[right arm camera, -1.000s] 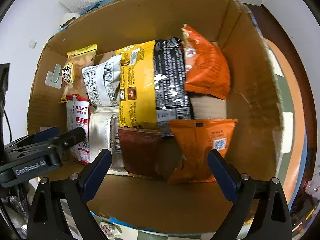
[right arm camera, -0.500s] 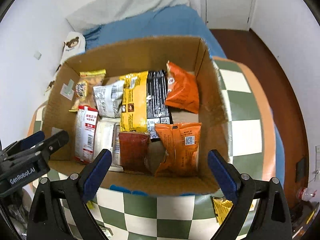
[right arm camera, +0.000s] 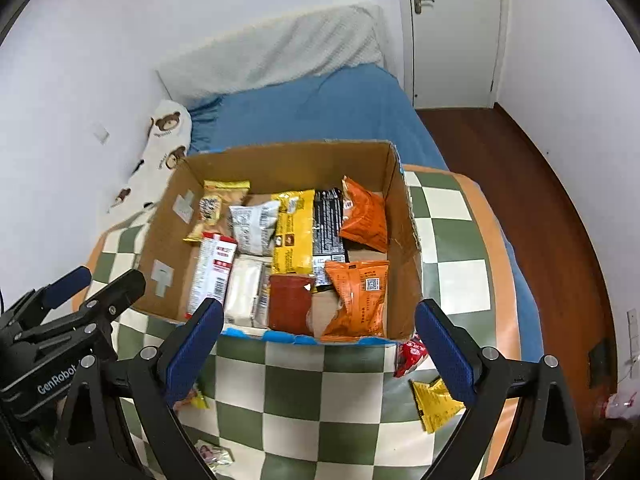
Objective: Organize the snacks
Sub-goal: 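Grasp the clear candy bag with the left tool while the right tool grasps the yellow bag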
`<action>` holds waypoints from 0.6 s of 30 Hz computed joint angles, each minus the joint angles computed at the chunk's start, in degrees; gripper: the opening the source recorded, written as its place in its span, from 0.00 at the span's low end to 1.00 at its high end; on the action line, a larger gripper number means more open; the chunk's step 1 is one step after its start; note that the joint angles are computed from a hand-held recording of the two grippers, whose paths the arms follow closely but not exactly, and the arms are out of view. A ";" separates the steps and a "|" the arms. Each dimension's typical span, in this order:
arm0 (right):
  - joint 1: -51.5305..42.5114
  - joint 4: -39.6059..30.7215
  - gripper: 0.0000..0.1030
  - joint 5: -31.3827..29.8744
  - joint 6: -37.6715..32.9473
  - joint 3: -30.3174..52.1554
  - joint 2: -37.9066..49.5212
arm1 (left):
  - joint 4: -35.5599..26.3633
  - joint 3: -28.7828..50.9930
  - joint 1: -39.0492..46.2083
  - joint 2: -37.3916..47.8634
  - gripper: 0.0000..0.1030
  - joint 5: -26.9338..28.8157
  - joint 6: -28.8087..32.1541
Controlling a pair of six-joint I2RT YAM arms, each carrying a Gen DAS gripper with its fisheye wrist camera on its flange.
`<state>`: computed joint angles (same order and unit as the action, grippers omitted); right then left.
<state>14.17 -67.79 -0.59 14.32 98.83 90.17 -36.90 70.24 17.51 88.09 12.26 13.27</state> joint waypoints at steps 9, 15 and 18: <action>-3.68 -1.54 0.96 -4.87 1.41 -4.19 -6.94 | -0.44 -5.66 1.12 -7.02 0.83 0.19 -3.29; -17.90 -0.32 0.96 -8.58 -4.29 -18.50 -8.94 | 3.93 -13.86 -3.29 -4.19 0.83 -4.94 -5.62; -23.20 1.28 0.96 -6.18 -8.30 -24.28 -4.92 | 6.90 -16.72 -6.21 1.14 0.83 -7.86 -8.09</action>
